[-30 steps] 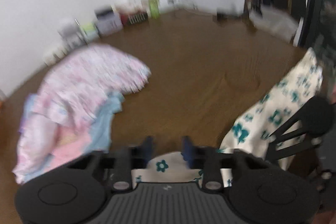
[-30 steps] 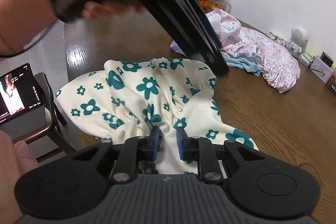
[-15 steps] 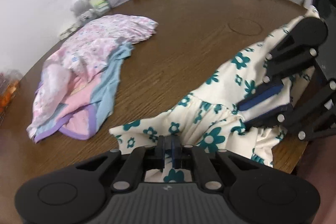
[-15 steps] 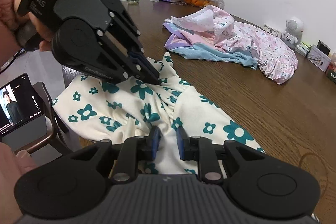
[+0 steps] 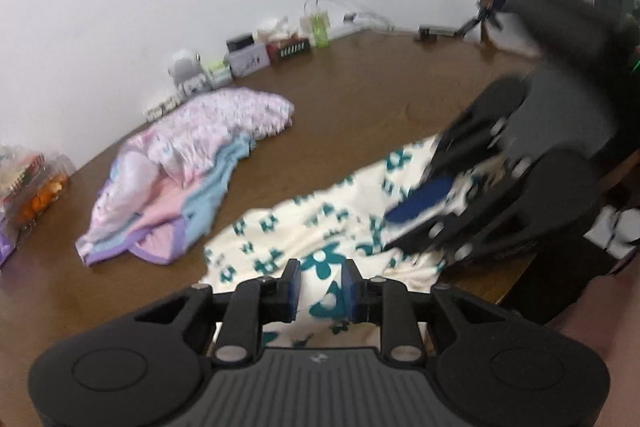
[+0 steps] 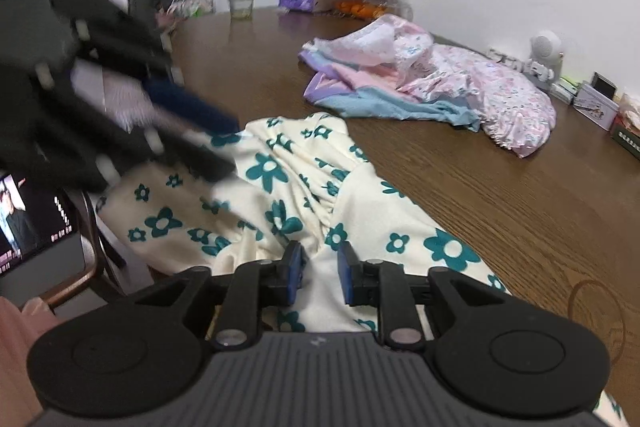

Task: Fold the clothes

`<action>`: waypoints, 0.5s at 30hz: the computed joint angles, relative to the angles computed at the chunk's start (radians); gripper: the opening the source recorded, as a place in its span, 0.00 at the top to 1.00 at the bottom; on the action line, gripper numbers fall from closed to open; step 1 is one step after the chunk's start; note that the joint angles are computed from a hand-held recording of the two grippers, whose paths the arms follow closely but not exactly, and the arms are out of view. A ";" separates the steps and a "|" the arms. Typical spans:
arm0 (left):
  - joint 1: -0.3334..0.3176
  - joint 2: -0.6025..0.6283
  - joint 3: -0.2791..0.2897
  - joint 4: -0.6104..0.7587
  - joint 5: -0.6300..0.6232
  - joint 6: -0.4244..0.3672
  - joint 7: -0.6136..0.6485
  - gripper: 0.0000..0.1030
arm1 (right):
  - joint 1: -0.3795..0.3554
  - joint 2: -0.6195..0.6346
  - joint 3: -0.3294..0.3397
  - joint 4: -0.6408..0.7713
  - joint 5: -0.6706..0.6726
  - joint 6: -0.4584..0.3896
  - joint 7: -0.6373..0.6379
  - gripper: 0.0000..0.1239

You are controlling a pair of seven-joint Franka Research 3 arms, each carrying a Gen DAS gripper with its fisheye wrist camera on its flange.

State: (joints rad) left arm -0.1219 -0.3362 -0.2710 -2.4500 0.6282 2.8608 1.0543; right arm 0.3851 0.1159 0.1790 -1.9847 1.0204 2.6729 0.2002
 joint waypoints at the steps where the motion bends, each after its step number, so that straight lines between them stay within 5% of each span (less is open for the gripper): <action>1: 0.005 0.016 -0.007 0.007 0.005 -0.009 -0.008 0.80 | -0.015 -0.019 0.000 -0.013 0.066 -0.013 -0.037 0.72; 3: -0.010 0.027 0.011 0.004 -0.022 -0.005 0.003 0.80 | -0.038 -0.070 -0.018 -0.049 0.208 -0.023 -0.120 0.68; 7: -0.029 0.000 0.035 -0.009 -0.074 -0.011 0.032 0.78 | -0.056 -0.157 -0.074 -0.132 0.346 0.109 -0.150 0.66; 11: 0.050 -0.045 -0.030 0.007 0.020 0.027 -0.073 0.72 | -0.070 -0.174 -0.109 -0.178 0.404 0.295 -0.143 0.65; 15: 0.109 0.009 -0.093 0.090 0.137 0.108 -0.156 0.72 | -0.088 -0.143 -0.127 -0.169 0.563 0.456 -0.279 0.65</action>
State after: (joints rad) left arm -0.0125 -0.3274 -0.3642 -2.3602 0.7652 2.9685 0.8979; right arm 0.2967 -0.0269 0.0521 -2.1540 1.5829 3.1292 -0.0786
